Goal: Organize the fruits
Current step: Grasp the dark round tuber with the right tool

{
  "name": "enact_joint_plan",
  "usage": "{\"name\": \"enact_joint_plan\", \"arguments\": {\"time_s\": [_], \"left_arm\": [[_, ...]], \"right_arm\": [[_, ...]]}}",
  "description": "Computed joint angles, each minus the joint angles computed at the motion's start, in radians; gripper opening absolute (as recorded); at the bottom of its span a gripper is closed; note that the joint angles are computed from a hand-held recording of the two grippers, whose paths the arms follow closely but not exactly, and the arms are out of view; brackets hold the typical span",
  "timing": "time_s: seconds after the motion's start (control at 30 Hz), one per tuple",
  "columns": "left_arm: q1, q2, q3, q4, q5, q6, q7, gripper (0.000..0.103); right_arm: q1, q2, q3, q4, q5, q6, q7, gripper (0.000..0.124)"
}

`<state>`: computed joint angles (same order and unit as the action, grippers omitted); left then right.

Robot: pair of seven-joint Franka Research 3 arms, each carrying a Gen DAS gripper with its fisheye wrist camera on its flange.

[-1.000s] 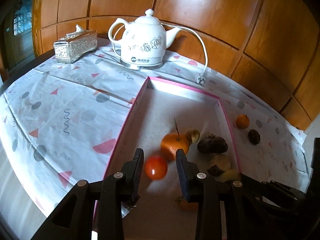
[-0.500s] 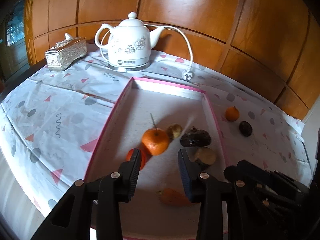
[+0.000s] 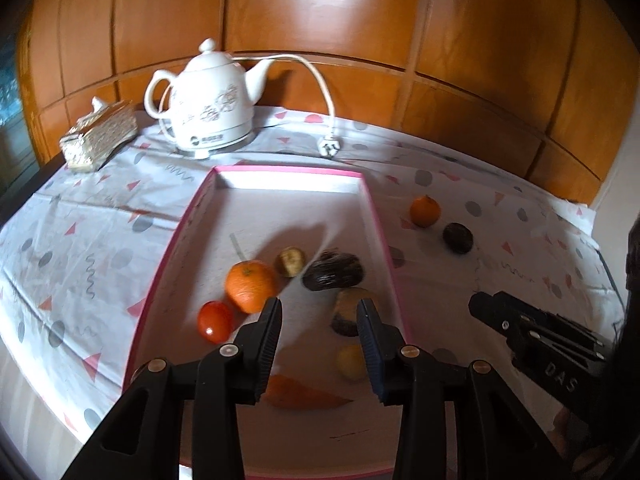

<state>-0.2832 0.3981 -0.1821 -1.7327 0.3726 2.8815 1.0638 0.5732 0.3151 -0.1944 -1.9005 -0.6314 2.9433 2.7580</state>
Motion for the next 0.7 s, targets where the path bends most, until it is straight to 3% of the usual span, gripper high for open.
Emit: {"name": "enact_joint_plan", "arguments": {"time_s": [0.1,0.37,0.57,0.7], "left_arm": [[-0.003,0.016,-0.015,0.025,-0.002,-0.009,0.029,0.042],[-0.015,0.047,-0.036,0.062,-0.027,-0.012,0.091,0.043],[-0.014,0.059,-0.041,0.067,-0.053,-0.013,0.115,0.043],[-0.013,0.069,-0.041,0.08,-0.068,-0.021,0.119,0.043]], "right_arm": [[0.003,-0.014,-0.019,-0.015,-0.029,-0.027,0.03,0.034],[-0.078,0.005,0.019,0.018,-0.021,-0.093,0.008,0.036],[-0.134,0.077,0.05,0.099,0.094,-0.101,-0.128,0.037],[-0.133,0.137,0.044,0.176,0.169,-0.138,-0.217,0.037]]}}
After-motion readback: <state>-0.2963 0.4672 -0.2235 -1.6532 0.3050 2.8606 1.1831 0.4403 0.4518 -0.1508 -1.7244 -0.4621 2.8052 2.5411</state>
